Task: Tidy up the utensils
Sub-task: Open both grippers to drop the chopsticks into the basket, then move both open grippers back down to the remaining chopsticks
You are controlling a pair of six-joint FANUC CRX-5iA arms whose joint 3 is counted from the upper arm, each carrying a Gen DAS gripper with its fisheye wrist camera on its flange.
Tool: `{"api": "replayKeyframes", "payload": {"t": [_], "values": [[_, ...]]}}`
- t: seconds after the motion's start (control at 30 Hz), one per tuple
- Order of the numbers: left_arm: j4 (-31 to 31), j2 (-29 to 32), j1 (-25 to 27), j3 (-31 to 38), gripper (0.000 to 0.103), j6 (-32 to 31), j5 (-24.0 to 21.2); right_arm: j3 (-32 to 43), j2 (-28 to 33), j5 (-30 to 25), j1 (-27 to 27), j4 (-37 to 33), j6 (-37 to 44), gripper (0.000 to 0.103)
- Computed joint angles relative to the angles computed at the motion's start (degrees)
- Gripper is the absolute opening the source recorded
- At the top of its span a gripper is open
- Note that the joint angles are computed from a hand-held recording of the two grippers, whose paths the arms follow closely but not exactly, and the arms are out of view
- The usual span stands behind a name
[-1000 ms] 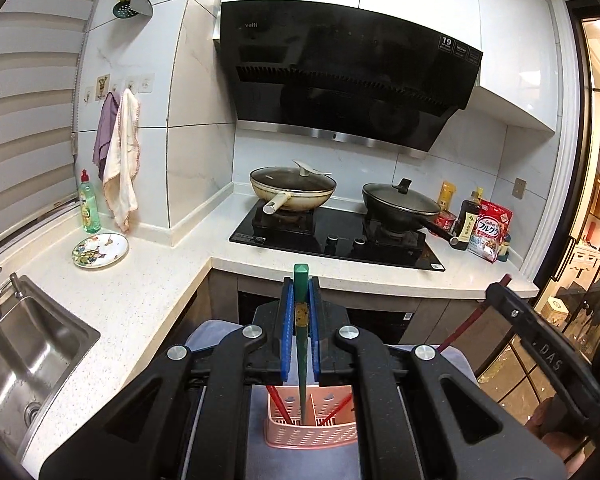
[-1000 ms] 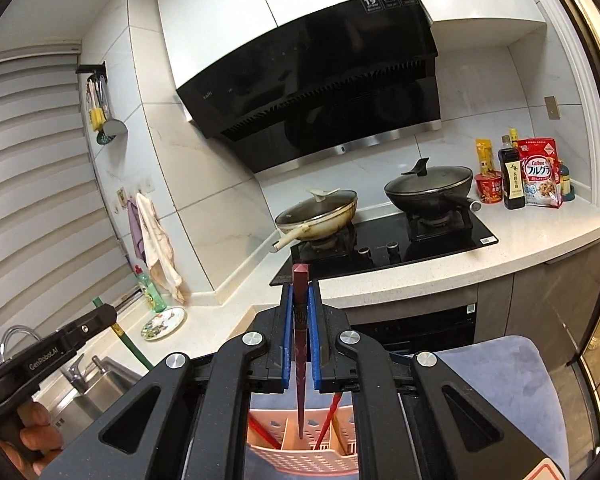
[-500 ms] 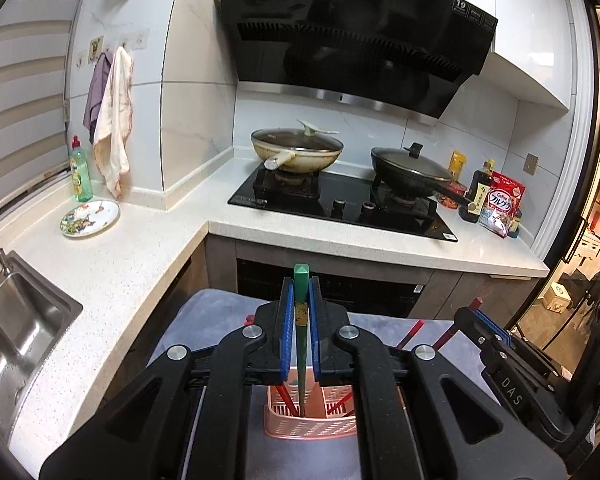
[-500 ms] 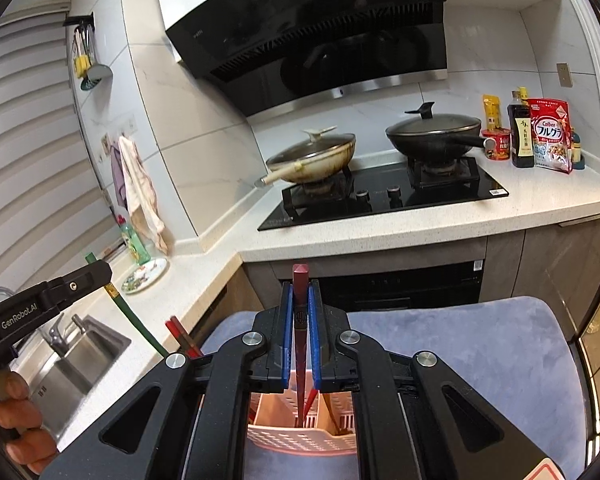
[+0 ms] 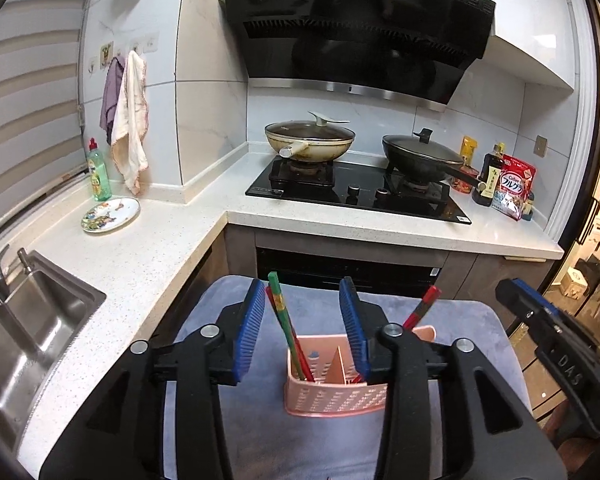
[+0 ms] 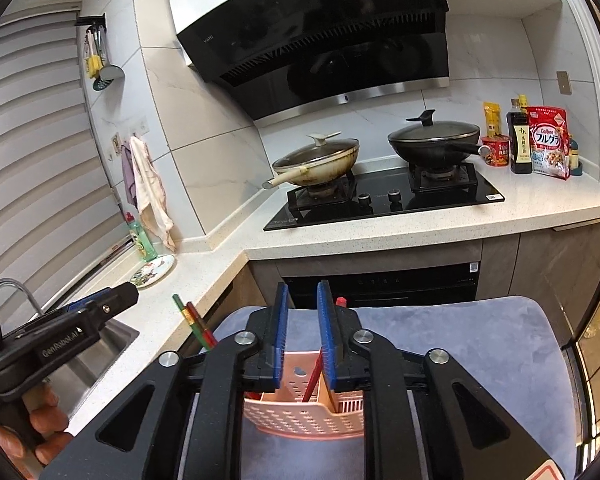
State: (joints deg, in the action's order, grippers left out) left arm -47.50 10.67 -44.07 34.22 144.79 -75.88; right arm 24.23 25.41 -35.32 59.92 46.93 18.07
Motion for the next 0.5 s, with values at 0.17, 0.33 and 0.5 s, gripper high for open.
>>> {"api": "replayKeyframes", "payload": {"t": [0.17, 0.33, 0.5], "values": [[-3.73, -0.43, -4.95, -0.20, 0.049, 0.07, -4.51, -7.00, -5.25, 0.39, 1.92, 1.79, -2.42, 0.025], [-6.36, -0.94, -9.61, -1.07, 0.051, 1.26, -8.60, -14.41, -10.50, -0.81, 4.65, 3.94, -4.53, 0.025], [-7.34, -2.11, -13.81, -3.47, 0.052, 4.05, -11.77, -21.36, -15.40, -3.33, 8.39, 5.34, -6.37, 0.025]]}}
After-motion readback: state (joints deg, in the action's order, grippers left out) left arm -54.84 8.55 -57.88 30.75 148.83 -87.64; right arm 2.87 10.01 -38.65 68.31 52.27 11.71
